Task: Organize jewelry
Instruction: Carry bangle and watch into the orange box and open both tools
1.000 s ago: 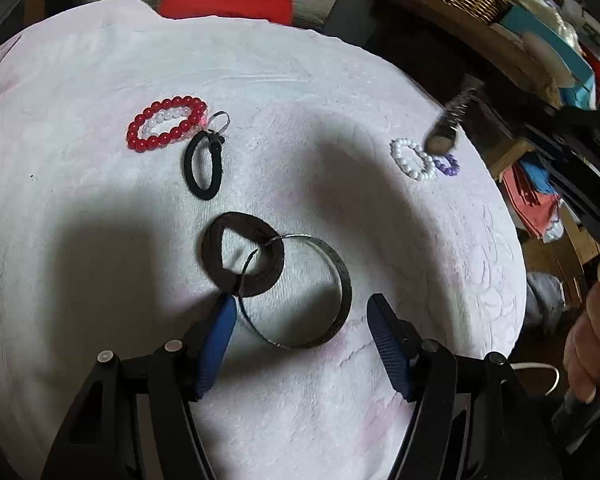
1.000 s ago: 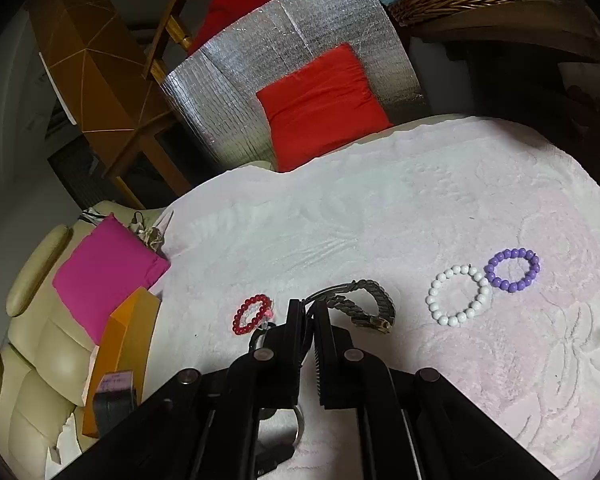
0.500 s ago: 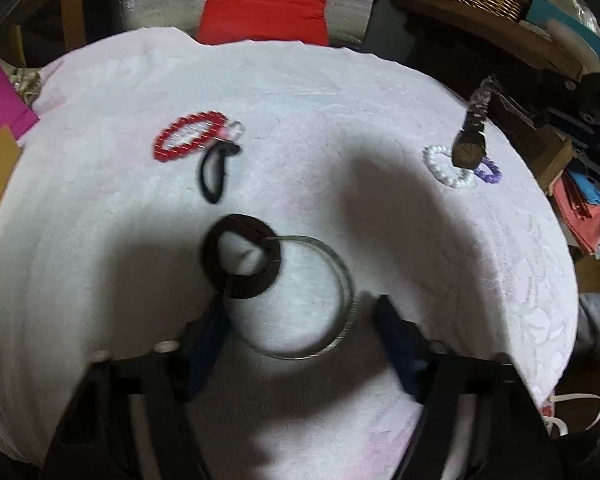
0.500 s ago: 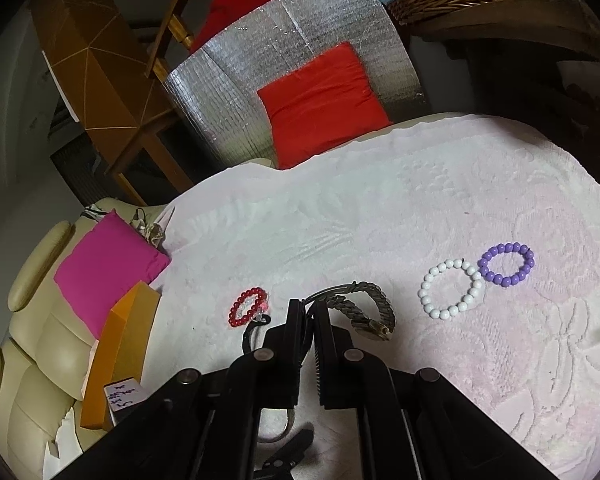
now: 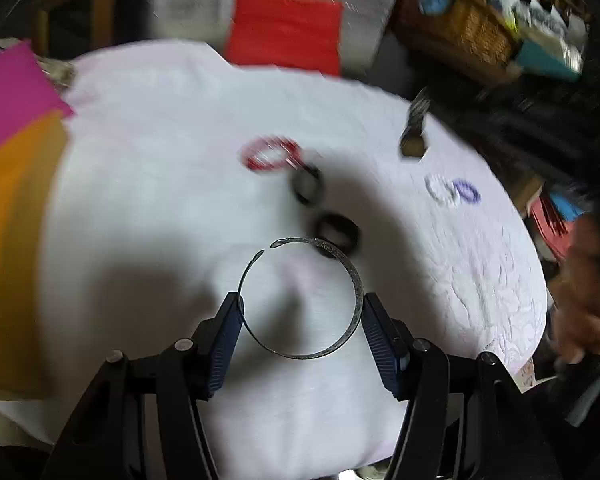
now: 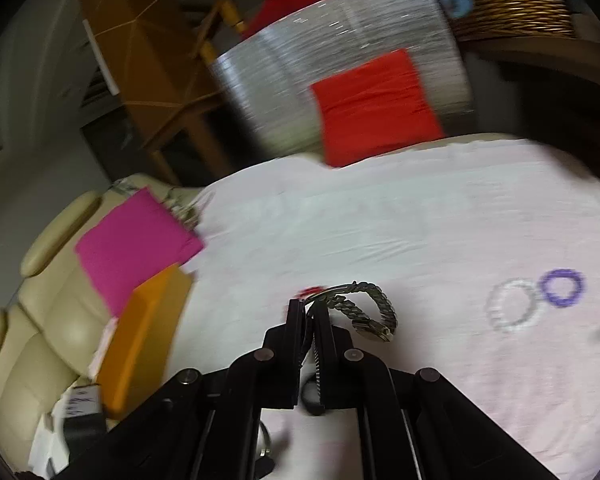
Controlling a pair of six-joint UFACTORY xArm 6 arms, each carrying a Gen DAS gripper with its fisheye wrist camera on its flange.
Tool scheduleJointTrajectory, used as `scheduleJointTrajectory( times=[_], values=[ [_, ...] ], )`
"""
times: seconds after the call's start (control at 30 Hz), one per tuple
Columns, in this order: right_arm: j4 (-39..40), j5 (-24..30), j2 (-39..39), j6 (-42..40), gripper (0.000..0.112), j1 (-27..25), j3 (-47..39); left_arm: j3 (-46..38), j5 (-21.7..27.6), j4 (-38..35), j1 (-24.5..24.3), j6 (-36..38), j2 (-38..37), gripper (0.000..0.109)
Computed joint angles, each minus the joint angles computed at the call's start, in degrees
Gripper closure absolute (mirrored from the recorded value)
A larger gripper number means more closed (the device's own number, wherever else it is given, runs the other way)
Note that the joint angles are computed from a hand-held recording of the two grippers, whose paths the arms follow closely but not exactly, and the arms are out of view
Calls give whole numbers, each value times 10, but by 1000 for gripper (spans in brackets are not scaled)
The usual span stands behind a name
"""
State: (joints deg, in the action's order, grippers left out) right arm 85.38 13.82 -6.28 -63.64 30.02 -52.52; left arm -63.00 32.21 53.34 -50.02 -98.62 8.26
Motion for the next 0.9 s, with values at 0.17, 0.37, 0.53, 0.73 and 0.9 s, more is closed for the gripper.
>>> scheduleJointTrajectory(
  times=[0.17, 0.37, 0.53, 0.73, 0.9],
  values=[
    [-45, 36, 64, 30, 106, 72, -77, 138, 134, 45, -21, -67, -184, 46],
    [-120, 83, 198, 105, 106, 155, -235, 268, 290, 0, -6, -70, -374, 46],
    [-199, 124, 312, 212, 106, 198, -378, 354, 275, -52, 62, -55, -463, 46],
    [-281, 151, 408, 328, 103, 216, -481, 394, 200, -105, 131, -41, -480, 46],
    [-226, 179, 415, 340, 97, 189, -490, 370, 236, -96, 111, -67, -454, 38]
  ],
)
